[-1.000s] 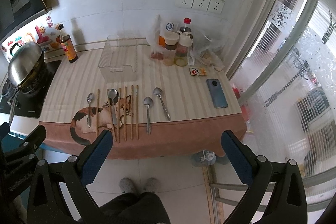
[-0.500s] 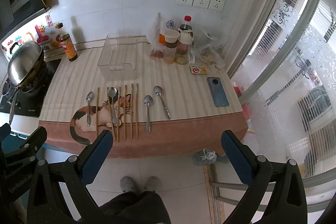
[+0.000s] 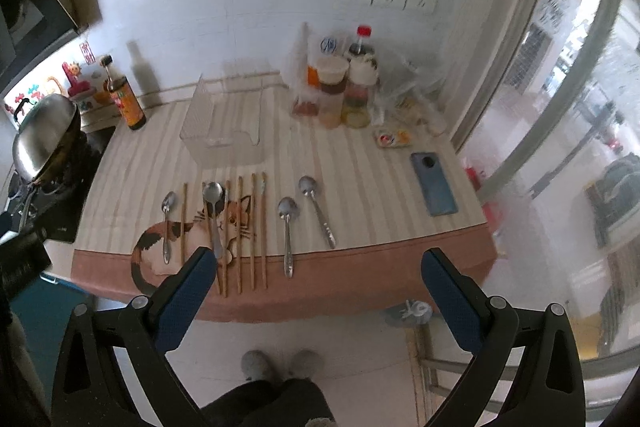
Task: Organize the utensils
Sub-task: 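Lower the left tool toward a wooden chopstick while the right tool lowers toward another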
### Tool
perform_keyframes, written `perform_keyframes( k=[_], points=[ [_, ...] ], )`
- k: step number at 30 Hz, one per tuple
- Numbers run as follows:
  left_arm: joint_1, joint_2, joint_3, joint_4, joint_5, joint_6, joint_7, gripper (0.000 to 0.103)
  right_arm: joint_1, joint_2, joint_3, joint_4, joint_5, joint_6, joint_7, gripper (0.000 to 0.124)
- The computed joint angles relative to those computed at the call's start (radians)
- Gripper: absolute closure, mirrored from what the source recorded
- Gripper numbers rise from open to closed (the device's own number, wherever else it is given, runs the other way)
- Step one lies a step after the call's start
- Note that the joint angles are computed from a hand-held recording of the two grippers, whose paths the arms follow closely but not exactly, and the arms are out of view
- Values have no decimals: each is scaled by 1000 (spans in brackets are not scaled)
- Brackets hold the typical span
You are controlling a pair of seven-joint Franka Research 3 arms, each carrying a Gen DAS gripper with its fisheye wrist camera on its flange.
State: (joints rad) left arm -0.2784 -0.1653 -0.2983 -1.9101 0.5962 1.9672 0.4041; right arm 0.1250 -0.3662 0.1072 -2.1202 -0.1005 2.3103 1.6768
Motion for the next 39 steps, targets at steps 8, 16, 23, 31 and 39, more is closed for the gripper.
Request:
perform_keyframes(
  k=[8, 16, 23, 31, 39],
  points=[
    [18, 119, 39, 14, -38, -32, 16, 0, 39, 211, -34, 63, 77, 48, -74, 63],
    [71, 311, 89, 29, -331, 150, 256, 29, 76, 451, -66, 220, 187, -37, -111, 81],
    [105, 483, 96, 102, -460, 173, 409, 49, 107, 682, -84, 403, 200, -145, -90, 81],
    [96, 538, 111, 152, -435, 179, 424, 75, 154, 844, -103, 545, 162, -163, -43, 83],
    [92, 538, 109, 176, -415, 163, 436, 96, 216, 873, -133, 538, 40, -160, -2, 117]
  ],
)
